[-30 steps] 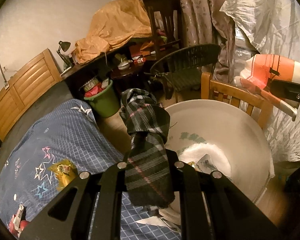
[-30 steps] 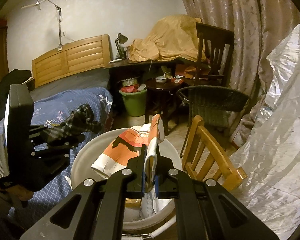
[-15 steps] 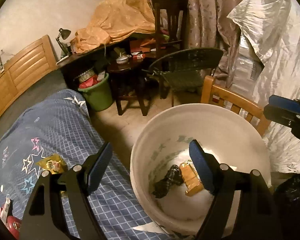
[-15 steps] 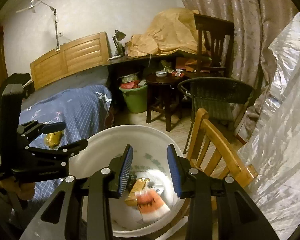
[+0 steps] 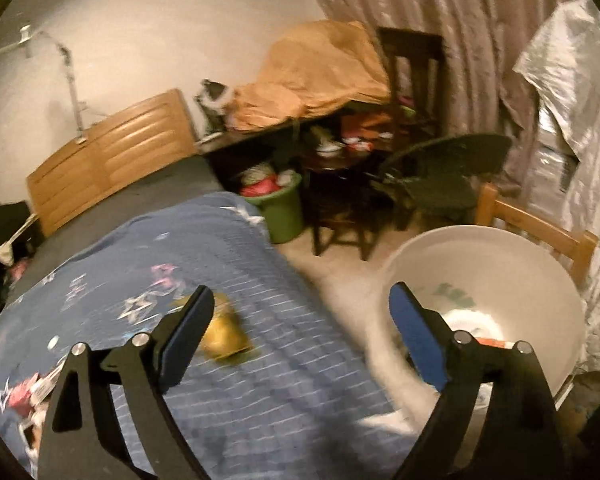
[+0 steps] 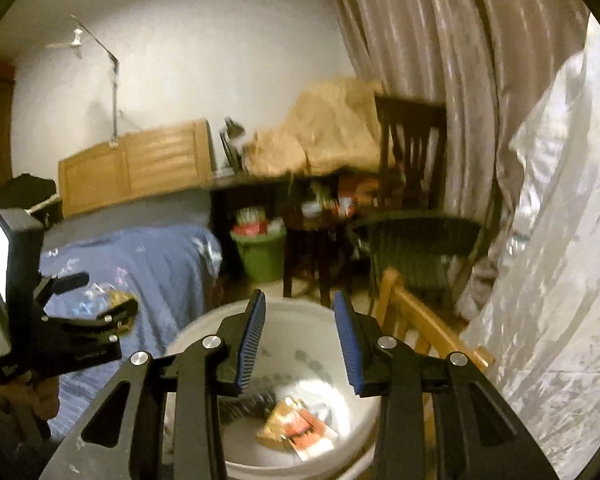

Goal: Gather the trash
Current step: 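Open both tools to drop the cloth and paper bag into the bucket, then move both tools back to the trash pile on the bed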

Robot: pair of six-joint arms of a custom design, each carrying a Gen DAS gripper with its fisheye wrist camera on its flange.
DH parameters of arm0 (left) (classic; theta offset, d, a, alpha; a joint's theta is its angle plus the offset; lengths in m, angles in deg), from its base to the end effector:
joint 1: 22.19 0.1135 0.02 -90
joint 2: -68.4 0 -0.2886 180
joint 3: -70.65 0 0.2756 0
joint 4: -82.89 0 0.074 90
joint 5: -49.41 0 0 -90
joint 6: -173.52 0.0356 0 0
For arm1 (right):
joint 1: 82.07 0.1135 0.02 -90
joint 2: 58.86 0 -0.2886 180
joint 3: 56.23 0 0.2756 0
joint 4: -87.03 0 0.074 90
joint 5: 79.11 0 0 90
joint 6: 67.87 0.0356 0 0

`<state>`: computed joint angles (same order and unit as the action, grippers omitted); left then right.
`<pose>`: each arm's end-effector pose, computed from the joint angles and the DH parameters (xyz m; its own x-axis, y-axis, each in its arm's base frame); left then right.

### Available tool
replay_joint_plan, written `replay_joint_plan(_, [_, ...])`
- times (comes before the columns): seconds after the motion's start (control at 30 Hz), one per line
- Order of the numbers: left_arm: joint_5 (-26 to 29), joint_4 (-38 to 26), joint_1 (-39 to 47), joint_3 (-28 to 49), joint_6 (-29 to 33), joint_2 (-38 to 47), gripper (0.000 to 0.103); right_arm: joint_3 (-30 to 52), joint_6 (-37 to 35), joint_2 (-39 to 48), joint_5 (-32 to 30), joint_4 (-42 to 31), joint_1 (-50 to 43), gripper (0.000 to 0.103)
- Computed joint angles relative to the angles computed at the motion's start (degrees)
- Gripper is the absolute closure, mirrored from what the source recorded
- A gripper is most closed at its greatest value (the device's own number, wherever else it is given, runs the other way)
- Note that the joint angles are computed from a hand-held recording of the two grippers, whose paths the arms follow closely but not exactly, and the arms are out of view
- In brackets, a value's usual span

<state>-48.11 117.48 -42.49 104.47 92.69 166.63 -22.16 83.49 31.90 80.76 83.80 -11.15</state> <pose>0.2597 -0.0911 0.0962 -0.4226 0.3248 -0.8461 0.3088 0.9293 0.2025 0.1030 0.1955 0.0971 -0.2860 0.0971 -0.9533 0.1661 0.9848 0.0505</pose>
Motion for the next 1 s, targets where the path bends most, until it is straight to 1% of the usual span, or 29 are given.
replay_joint_plan(0.07, [1.8,1.2,4.0,-2.8,0.2,-2.1,0.015,4.2,4.7,3.1,3.5,-5.8,3.9,0.062])
replay_joint_plan(0.1, [3.4,1.4,6.4,-4.2,0.4,-3.4,0.015,6.4,5.9,4.7,4.6,-7.4,5.4,0.061])
replay_joint_plan(0.17, [7.3,2.1,12.4,-6.8,1.6,-6.0,0.012,9.6,5.2,7.1,5.3,-7.7,7.2,0.060])
replay_joint_plan(0.23, [12.1,1.8,20.3,-9.0,3.4,-8.6,0.011,12.6,1.6,10.0,4.9,-4.3,8.6,0.058])
replay_joint_plan(0.33, [19.0,-0.6,31.2,-10.0,5.4,-11.5,0.010,16.9,-4.2,14.6,2.0,2.2,9.2,0.055])
replay_joint_plan(0.37, [22.1,-1.6,36.1,-10.0,6.3,-12.1,0.009,18.6,-6.2,16.4,0.5,4.6,9.0,0.054])
replay_joint_plan(0.43, [28.0,-3.9,45.0,-9.2,8.6,-12.2,0.009,22.8,-9.4,19.8,-2.4,7.4,8.8,0.053])
replay_joint_plan(0.5, [35.8,-8.4,56.3,-6.4,12.5,-10.6,0.009,27.5,-12.8,23.9,-6.7,10.7,8.4,0.053])
replay_joint_plan(0.53, [37.8,-9.9,59.3,-5.3,13.7,-9.8,0.009,29.8,-14.0,25.6,-8.4,11.1,8.2,0.053])
replay_joint_plan(0.57, [41.1,-12.8,64.3,-3.1,16.1,-8.2,0.009,33.1,-15.7,28.1,-11.3,11.6,8.0,0.052])
replay_joint_plan(0.63, [46.8,-19.6,73.4,2.7,22.2,-3.7,0.009,39.7,-17.6,32.4,-15.9,10.4,7.8,0.050])
replay_joint_plan(0.67, [48.9,-23.4,76.9,5.9,25.6,-1.2,0.009,42.9,-18.0,34.4,-17.7,9.4,7.8,0.047])
replay_joint_plan(0.7, [50.3,-26.7,79.2,8.7,28.4,0.8,0.009,46.8,-18.5,37.0,-20.8,8.4,7.5,0.044])
replay_joint_plan(0.73, [51.6,-31.0,81.4,12.4,31.9,3.3,0.009,50.7,-18.4,39.5,-24.3,7.3,7.2,0.043])
replay_joint_plan(0.77, [52.9,-39.6,84.1,19.0,38.4,7.4,0.009,53.6,-18.0,41.5,-26.6,6.4,6.9,0.042])
replay_joint_plan(0.8, [53.3,-44.2,85.1,22.8,42.2,9.8,0.009,57.9,-16.9,44.3,-30.6,5.1,6.4,0.042])
replay_joint_plan(0.83, [53.9,-48.9,86.7,27.5,47.7,13.0,0.009,60.4,-16.0,46.1,-32.8,4.4,6.2,0.042])
replay_joint_plan(0.9, [54.5,-52.9,87.8,33.0,54.6,17.0,0.013,66.3,-13.8,50.1,-38.8,3.5,5.2,0.042])
replay_joint_plan(0.93, [54.7,-56.4,88.3,36.3,58.1,19.2,0.013,69.3,-12.6,52.5,-43.4,3.5,4.0,0.041])
replay_joint_plan(0.97, [54.4,-62.4,88.5,41.1,63.3,22.1,0.015,71.4,-11.9,54.0,-45.6,3.0,3.4,0.041])
replay_joint_plan(1.0, [54.2,-65.6,88.3,44.3,66.5,24.2,0.017,75.2,-10.5,56.7,-48.7,1.9,2.7,0.041])
